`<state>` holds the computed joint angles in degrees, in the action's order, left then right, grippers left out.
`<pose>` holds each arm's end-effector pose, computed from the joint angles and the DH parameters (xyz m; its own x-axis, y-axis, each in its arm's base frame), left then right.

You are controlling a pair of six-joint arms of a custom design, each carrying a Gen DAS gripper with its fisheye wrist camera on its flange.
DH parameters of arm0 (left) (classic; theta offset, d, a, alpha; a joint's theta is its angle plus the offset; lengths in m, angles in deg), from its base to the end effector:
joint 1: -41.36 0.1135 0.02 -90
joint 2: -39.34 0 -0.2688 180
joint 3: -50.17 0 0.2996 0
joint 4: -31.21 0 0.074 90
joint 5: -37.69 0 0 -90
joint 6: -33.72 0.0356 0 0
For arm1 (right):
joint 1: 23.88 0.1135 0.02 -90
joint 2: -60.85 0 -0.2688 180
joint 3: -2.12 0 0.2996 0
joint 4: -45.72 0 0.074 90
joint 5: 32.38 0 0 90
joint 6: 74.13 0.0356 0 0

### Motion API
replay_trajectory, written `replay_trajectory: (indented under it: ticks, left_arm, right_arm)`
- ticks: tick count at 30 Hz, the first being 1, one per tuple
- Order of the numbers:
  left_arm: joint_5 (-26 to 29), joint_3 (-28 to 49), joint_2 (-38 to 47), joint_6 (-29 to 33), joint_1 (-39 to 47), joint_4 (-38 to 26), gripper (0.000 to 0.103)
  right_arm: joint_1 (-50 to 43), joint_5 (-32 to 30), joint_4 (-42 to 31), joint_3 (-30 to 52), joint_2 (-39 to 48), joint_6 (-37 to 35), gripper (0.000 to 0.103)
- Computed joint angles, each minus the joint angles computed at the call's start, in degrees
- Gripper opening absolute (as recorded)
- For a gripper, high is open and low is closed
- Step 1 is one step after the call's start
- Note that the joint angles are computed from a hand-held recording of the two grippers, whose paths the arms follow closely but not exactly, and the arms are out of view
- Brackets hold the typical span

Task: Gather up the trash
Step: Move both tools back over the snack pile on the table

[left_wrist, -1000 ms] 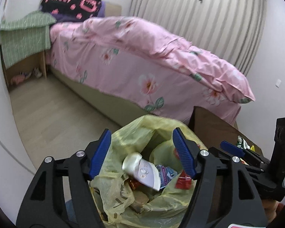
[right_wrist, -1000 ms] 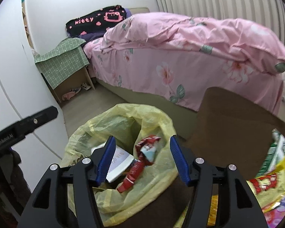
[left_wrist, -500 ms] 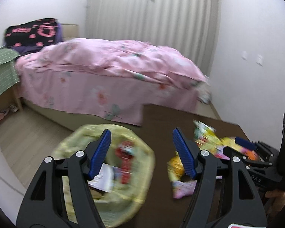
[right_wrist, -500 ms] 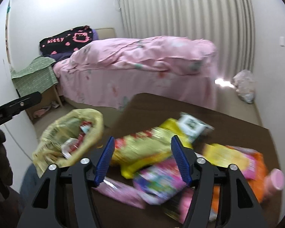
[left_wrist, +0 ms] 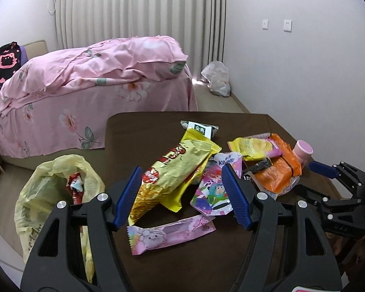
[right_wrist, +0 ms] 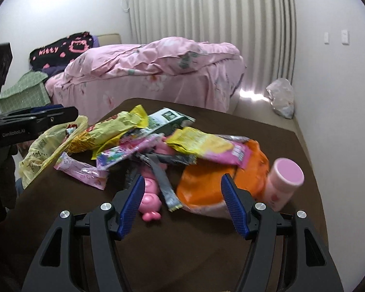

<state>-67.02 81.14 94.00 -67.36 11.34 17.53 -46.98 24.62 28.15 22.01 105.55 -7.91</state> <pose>0.1994 -0.1048 0.1466 -0.5752 0.1177 -0.8095 0.2024 0.9793 -0.0015 0.1710 -0.0518 0.1069 -0.5508 -0.1327 -0.8240 -0.2875 0.9570 0.0381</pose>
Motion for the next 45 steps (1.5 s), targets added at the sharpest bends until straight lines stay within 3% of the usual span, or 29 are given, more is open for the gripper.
replay_trajectory:
  ticks: [5, 14, 22, 26, 29, 31, 33, 35, 41, 45]
  left_arm:
    - [7.9, -1.1, 4.0, 1.3, 2.8, 4.3, 0.064]
    - [7.5, 0.5, 14.5, 3.6, 4.1, 9.6, 0.064]
    - [11.6, 3.3, 12.5, 9.4, 10.8, 9.5, 0.064]
    - [11.6, 8.0, 22.0, 10.6, 14.1, 10.3, 0.064]
    - [16.2, 10.5, 27.4, 9.0, 17.6, 7.8, 0.061]
    - [21.3, 9.5, 26.0, 7.5, 19.8, 6.5, 0.05]
    - [20.6, 8.3, 23.5, 7.4, 19.2, 4.6, 0.036]
    - [20.1, 6.7, 21.0, 7.3, 18.6, 3.8, 0.03]
    - [29.7, 1.4, 10.3, 5.3, 19.9, -3.1, 0.028]
    - [31.0, -2.4, 2.4, 5.3, 20.1, -6.9, 0.028]
  right_arm:
    - [-3.6, -2.2, 4.0, -0.3, 4.2, 0.1, 0.061]
    - [-5.1, -7.0, 4.0, 0.7, 9.7, -2.4, 0.061]
    - [-2.7, -4.5, 4.3, -1.6, 6.6, -1.4, 0.061]
    - [-3.0, -5.7, 1.6, -1.7, 4.0, -1.9, 0.061]
    - [-2.9, -5.4, 0.1, -2.0, 1.8, -2.7, 0.061]
    - [-2.3, -4.8, 0.5, -2.3, 1.5, -2.3, 0.061]
    - [-1.5, -4.3, 1.2, -2.0, 2.9, -1.5, 0.061]
    - [-0.6, -3.7, 1.2, -1.5, 3.8, -0.8, 0.061]
    - [3.1, -1.4, 0.0, -1.4, 0.4, 2.1, 0.061]
    - [8.1, 1.1, 0.0, -0.3, 0.2, 5.6, 0.061]
